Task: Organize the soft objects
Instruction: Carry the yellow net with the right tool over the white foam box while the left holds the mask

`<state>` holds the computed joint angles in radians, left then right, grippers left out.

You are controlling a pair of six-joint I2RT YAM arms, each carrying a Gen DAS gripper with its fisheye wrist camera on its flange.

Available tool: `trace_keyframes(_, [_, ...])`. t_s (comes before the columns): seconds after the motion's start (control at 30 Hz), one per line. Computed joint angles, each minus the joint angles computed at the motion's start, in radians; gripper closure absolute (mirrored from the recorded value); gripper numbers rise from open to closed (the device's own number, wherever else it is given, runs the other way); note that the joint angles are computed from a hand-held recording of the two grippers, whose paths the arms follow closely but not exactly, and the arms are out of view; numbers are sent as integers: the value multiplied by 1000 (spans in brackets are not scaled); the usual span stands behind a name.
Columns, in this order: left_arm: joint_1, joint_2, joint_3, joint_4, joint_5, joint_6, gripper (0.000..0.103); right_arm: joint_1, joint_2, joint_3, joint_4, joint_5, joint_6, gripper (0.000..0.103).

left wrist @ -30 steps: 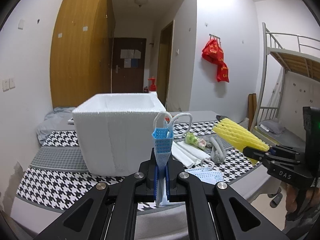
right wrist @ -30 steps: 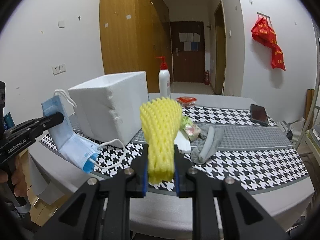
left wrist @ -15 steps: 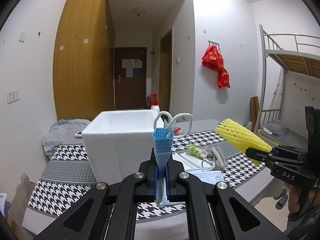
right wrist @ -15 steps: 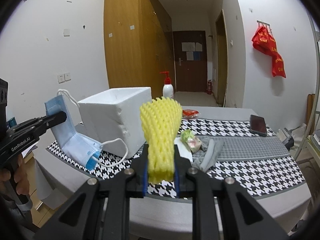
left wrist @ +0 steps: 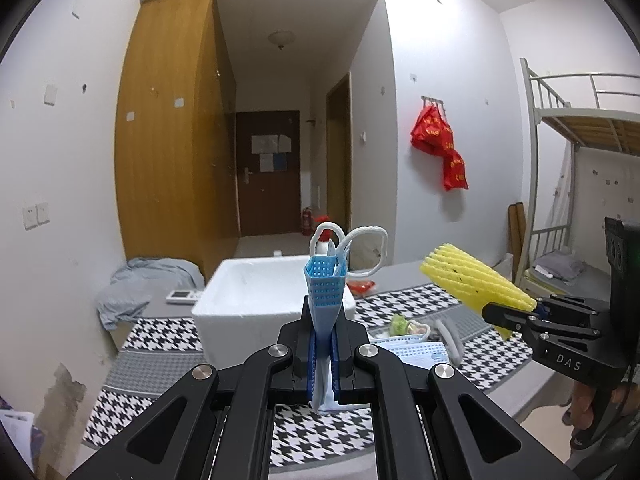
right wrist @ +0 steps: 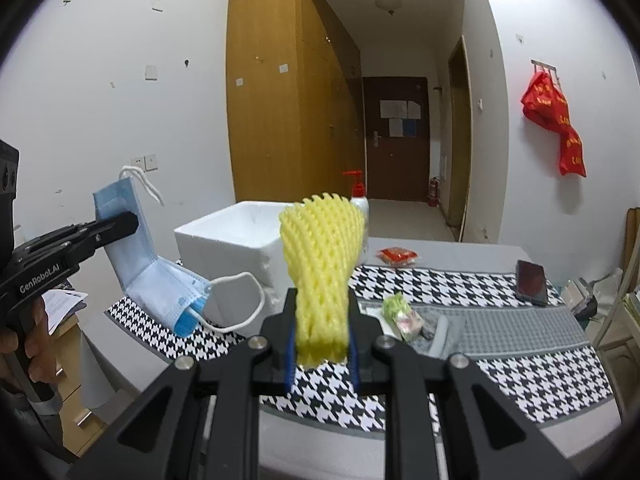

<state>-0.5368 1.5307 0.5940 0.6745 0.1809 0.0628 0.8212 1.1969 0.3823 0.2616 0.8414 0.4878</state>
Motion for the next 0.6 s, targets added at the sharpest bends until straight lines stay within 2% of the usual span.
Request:
trace_keyframes(0.3, [43, 4, 53, -19, 7, -18, 97, -52, 30, 54, 58, -71, -105, 79])
trace_keyframes(0.6, [46, 28, 113, -43, -49, -34, 97, -106, 86, 108, 112, -149, -178, 79])
